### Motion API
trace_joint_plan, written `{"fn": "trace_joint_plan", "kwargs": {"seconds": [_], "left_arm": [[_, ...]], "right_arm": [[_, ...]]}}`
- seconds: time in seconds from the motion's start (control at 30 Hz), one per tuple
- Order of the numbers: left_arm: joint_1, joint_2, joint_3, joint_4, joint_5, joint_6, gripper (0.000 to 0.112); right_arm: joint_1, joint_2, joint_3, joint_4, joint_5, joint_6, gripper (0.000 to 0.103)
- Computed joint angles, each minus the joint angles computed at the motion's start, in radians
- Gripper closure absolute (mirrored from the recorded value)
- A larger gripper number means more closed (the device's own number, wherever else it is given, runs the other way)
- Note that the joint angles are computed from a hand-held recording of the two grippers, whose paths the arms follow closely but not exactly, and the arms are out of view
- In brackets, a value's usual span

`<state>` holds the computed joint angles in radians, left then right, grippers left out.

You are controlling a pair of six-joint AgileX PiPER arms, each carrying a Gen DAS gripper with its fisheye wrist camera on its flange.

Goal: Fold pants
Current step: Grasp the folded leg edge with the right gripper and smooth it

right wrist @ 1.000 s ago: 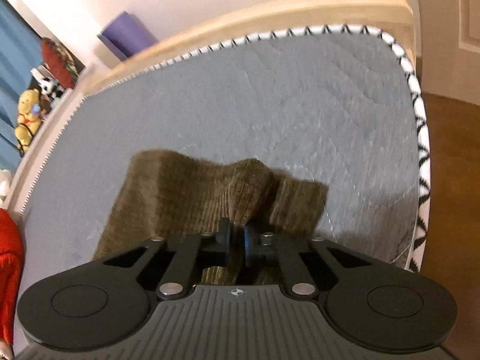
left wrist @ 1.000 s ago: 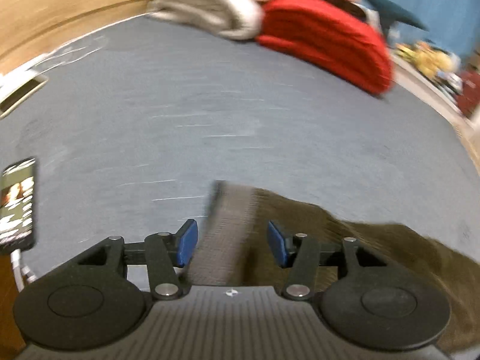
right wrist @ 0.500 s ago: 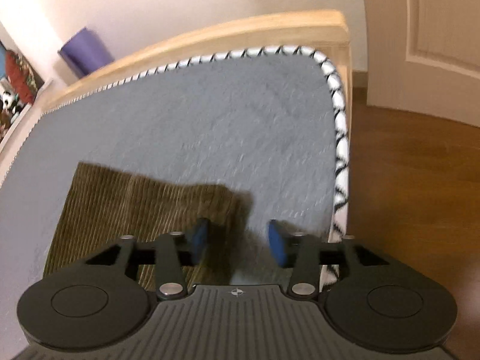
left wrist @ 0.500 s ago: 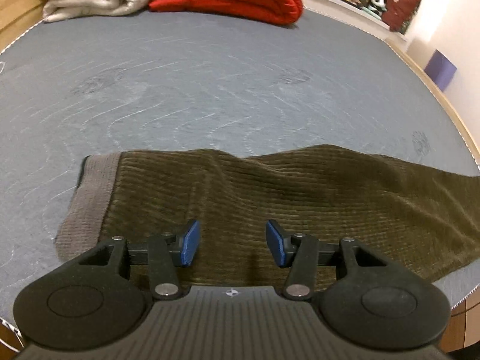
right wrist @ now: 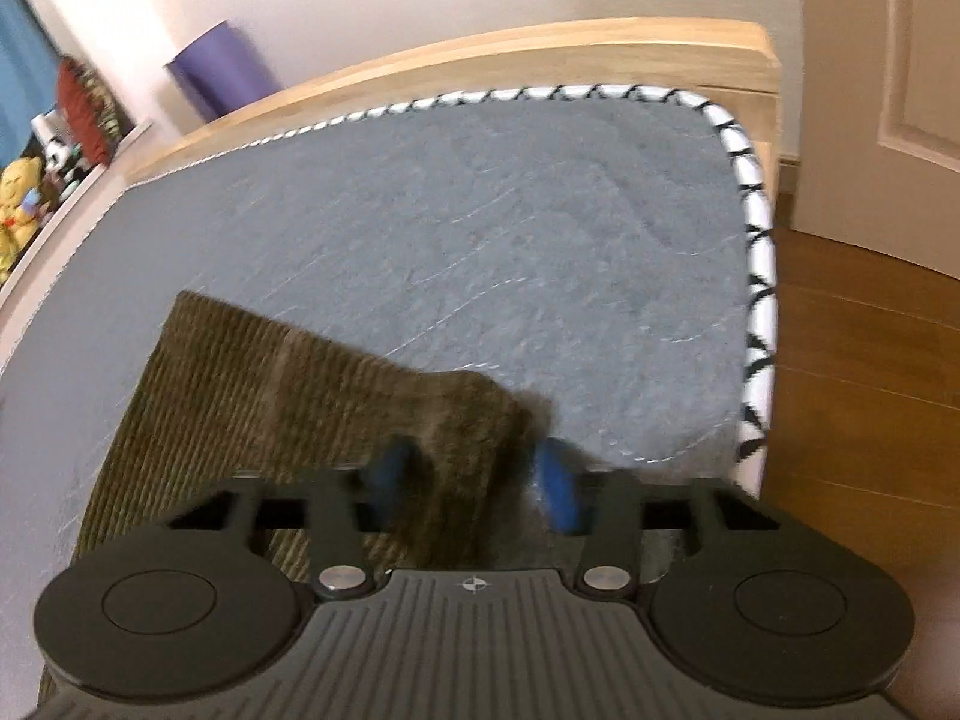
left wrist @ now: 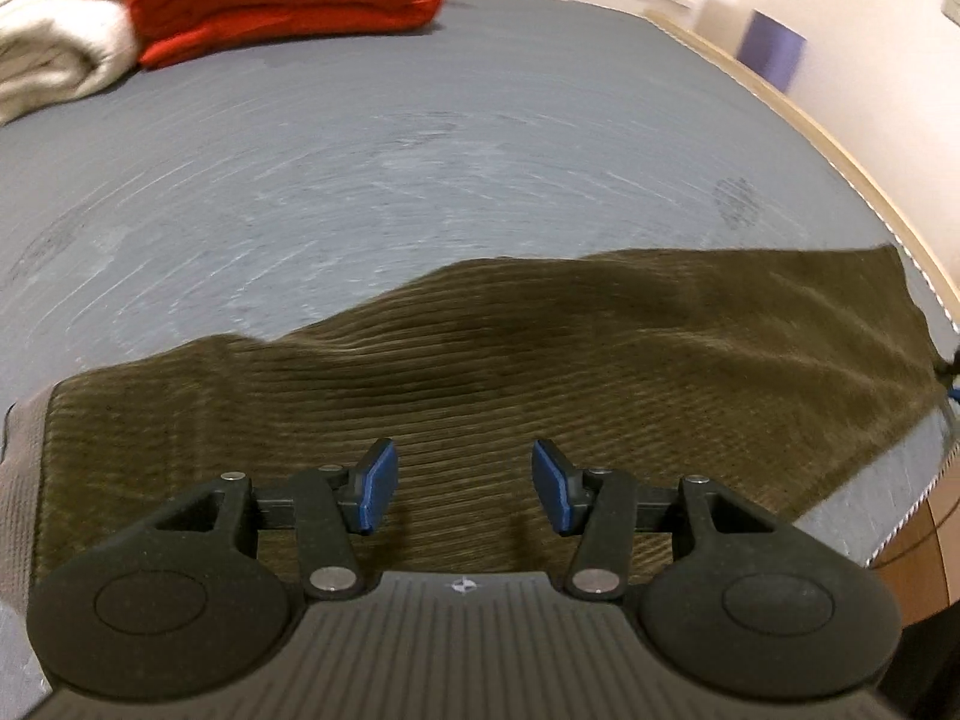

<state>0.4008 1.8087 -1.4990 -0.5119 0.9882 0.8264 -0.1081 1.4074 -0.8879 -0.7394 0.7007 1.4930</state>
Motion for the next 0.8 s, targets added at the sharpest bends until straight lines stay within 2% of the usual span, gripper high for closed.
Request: {"fn": "trace_joint_plan", "kwargs": {"seconds": [0.13, 0.2, 0.27, 0.37, 0.47, 0.57, 0.6, 0.67, 0.8], "left_arm": [[-0.019, -0.044, 0.070, -0.024, -0.057, 0.050, 0.057], [-0.040, -0.060, 0.096, 0.013, -0.090, 0.033, 0.057], [-0.064, -0.064, 0.092, 0.056, -0.086, -0.018, 0.057], [-0.075, -0.057, 0.072, 0.035, -0.069, -0.051, 0.057], [-0.105, -0.064, 0.137, 0.041, -0.143, -0.032, 0.057], [-0.151, 0.028, 0.114, 0.200, -0.096, -0.176, 0.057], [-0.158, 0.046, 0.126, 0.220, -0.111, -0.195, 0.055], [-0.176, 0.028, 0.154, 0.227, -0.164, -0.174, 0.054], [-0.164, 0.037, 0.122, 0.205, -0.133, -0.208, 0.054]], "right_arm": [[0.012, 0.007, -0.001, -0.022, 0.016, 0.001, 0.073], [0.009, 0.008, -0.005, -0.014, 0.019, -0.005, 0.074], [0.007, 0.010, -0.009, -0.008, 0.020, -0.009, 0.074], [0.012, 0.021, -0.017, -0.012, 0.030, -0.005, 0.074], [0.018, 0.024, -0.021, -0.017, 0.039, 0.002, 0.074], [0.017, 0.026, -0.020, -0.021, 0.038, 0.004, 0.074], [0.018, 0.027, -0.021, -0.021, 0.039, 0.005, 0.074], [0.021, 0.028, -0.025, -0.020, 0.046, 0.010, 0.074], [0.024, 0.023, -0.036, -0.012, 0.063, 0.028, 0.080]]}}
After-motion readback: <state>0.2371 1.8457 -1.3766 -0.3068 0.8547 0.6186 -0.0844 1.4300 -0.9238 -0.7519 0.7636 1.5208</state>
